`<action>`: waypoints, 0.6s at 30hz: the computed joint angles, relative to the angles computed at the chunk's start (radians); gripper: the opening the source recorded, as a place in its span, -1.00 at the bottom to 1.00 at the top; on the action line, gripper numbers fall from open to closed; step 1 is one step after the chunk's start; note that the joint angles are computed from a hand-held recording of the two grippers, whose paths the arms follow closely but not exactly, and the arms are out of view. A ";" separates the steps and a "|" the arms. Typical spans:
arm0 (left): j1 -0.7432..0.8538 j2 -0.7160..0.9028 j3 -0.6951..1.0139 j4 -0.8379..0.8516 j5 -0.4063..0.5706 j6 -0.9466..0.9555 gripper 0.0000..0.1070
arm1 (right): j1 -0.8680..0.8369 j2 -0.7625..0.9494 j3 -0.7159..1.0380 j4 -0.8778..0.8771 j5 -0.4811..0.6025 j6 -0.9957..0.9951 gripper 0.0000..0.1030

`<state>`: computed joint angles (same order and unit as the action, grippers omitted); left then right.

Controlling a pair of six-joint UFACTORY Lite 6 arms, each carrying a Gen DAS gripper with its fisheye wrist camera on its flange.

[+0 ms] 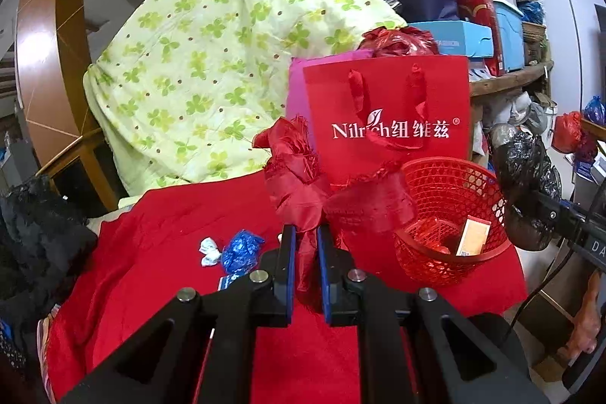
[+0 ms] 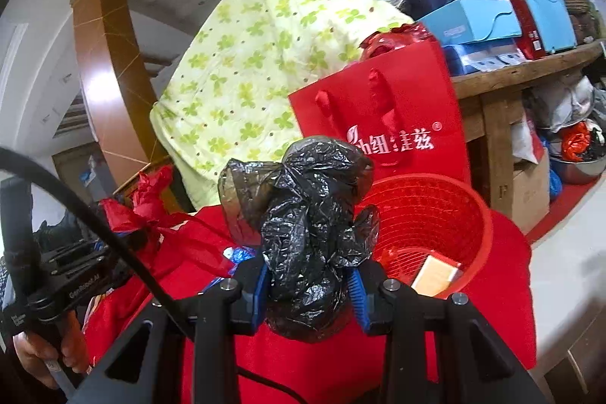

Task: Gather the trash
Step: 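Carry the red ribbon and black bag to the basket, opening the left tool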

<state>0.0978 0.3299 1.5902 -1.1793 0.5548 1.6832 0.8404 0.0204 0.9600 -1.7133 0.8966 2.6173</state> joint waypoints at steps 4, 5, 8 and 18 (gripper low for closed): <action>-0.026 -0.008 -0.006 -0.005 -0.016 0.017 -0.79 | 0.002 -0.021 -0.013 0.013 0.007 -0.007 -0.25; -0.031 -0.009 -0.007 -0.004 -0.017 0.016 -0.78 | -0.001 -0.023 -0.014 0.012 0.004 -0.006 -0.25; -0.045 -0.011 -0.011 0.000 -0.022 0.016 -0.78 | -0.004 -0.022 -0.018 0.015 -0.001 -0.007 -0.25; -0.120 0.026 0.032 0.062 -0.052 -0.050 -0.78 | -0.059 -0.063 -0.069 -0.024 -0.055 0.053 -0.23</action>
<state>-0.0221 0.3561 1.6221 -1.1177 0.5025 1.6335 0.7810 -0.0430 0.8915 -1.7371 0.8411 2.6700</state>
